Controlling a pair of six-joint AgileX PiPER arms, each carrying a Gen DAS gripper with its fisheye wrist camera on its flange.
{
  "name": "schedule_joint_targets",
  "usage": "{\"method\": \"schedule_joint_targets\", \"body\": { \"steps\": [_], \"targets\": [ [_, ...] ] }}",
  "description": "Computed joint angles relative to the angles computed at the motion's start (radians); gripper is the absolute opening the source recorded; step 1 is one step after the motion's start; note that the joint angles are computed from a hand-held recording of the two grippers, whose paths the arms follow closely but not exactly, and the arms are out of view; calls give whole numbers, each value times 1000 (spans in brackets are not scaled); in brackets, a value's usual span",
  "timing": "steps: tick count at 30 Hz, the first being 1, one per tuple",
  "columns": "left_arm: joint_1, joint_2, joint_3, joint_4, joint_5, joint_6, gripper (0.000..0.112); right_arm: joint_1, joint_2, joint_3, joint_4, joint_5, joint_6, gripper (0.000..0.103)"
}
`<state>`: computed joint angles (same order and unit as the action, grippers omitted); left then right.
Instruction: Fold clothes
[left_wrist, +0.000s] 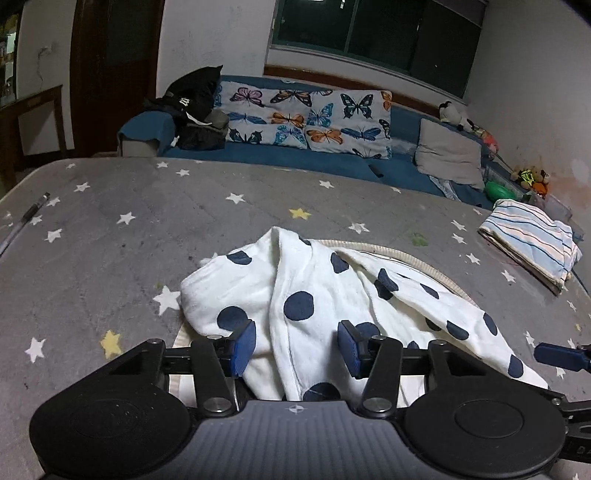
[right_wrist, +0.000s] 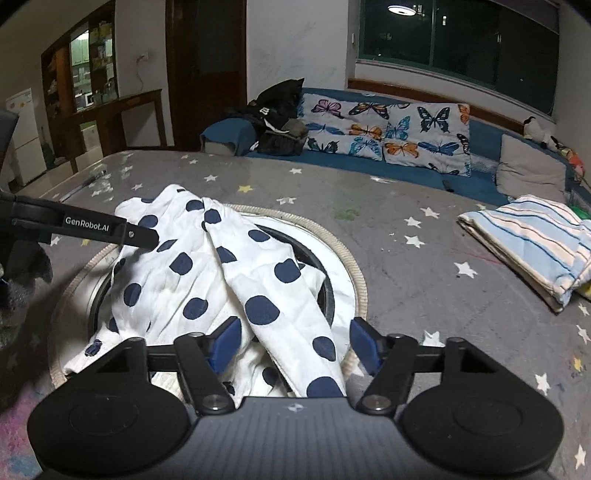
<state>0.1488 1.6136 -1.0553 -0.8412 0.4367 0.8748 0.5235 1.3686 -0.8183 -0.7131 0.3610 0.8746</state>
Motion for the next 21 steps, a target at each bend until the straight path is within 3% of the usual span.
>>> {"method": "schedule_joint_targets", "body": {
  "steps": [4, 5, 10, 13, 21],
  "targets": [
    [25, 27, -26, -44, 63, 43, 12, -45, 9, -1, 141, -38, -141, 51],
    [32, 30, -29, -58, 79, 57, 10, -54, 7, 0, 179, -44, -177, 48],
    [67, -17, 1, -144, 136, 151, 5, -103, -2, 5, 336, -63, -319, 20],
    [108, -66, 17, -192, 205, 186, 5, -123, -41, 20, 445, -81, -416, 11],
    [274, -203, 18, -234, 451, 179, 5, -147, -213, 56, 823, -58, -771, 8]
  ]
}}
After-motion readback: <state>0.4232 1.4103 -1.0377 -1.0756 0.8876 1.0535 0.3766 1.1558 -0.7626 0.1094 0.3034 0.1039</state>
